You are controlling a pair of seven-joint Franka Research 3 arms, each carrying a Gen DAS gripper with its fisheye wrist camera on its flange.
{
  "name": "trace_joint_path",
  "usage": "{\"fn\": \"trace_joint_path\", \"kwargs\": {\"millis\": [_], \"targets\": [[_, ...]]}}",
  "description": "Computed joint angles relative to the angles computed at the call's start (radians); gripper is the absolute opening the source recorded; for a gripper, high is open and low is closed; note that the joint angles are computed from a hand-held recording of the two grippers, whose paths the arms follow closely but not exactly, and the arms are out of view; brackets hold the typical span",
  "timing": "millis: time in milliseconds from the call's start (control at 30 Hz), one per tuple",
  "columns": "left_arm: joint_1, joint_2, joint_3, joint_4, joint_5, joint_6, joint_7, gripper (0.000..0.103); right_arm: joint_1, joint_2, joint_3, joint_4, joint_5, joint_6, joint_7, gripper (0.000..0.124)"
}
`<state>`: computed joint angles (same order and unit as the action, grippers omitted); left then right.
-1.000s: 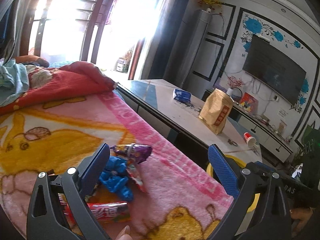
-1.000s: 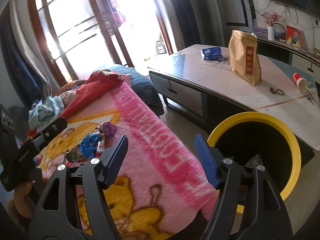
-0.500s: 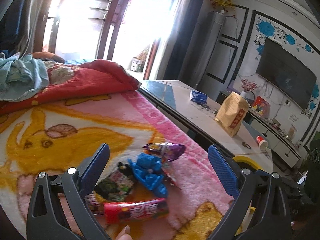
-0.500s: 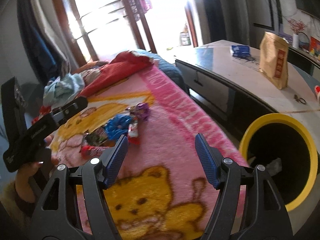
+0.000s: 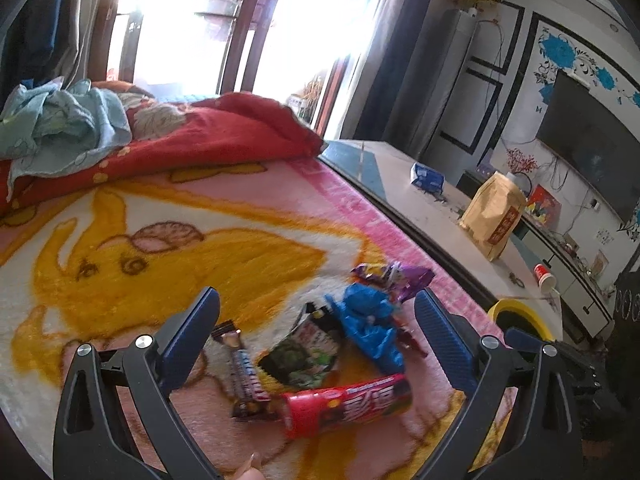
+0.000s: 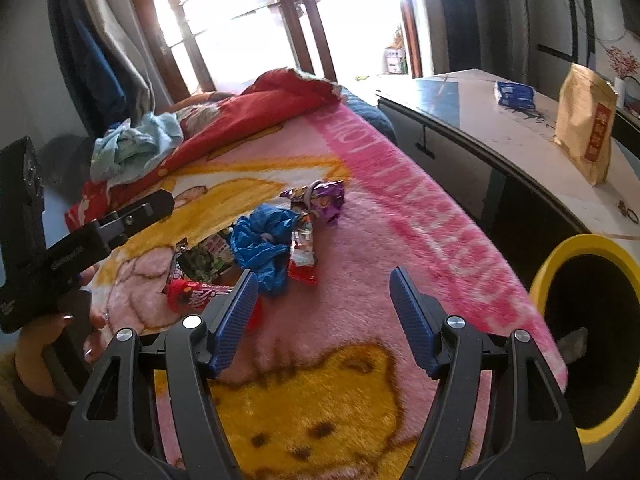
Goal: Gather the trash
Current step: 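Move both open tools back to the candy wrappers on the blanket, then close the left tool on a green wrapper while the right tool grasps a red-white wrapper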
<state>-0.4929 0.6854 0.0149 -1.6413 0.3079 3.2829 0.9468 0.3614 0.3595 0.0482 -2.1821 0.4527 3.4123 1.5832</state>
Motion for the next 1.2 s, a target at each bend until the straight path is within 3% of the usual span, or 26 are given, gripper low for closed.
{"fn": "trace_joint_path", "kwargs": {"millis": [167, 500, 833, 1033, 1200], "targets": [[0.109, 0.026, -0.125, 0.033, 0.026, -0.069, 0.048, 0.071, 0.036, 0.050, -0.038, 0.070, 0.000, -0.059, -0.012, 0.053], [0.303, 0.117, -0.392, 0.121, -0.029, -0.221, 0.243, 0.042, 0.084, 0.137, -0.102, 0.194, -0.044, -0.177, 0.030, 0.029], [0.275, 0.156, -0.379, 0.182, -0.124, -0.308, 0.354, 0.039, 0.074, 0.169, -0.105, 0.230, -0.109, -0.219, 0.085, 0.009], [0.256, 0.174, -0.359, 0.210, -0.149, -0.324, 0.362, 0.039, -0.032, 0.136, 0.017, 0.175, -0.104, -0.157, 0.049, 0.003], [0.255, 0.192, -0.364, 0.233, -0.163, -0.341, 0.383, 0.027, -0.117, 0.098, 0.110, 0.116, -0.098, -0.113, 0.027, 0.003]]}}
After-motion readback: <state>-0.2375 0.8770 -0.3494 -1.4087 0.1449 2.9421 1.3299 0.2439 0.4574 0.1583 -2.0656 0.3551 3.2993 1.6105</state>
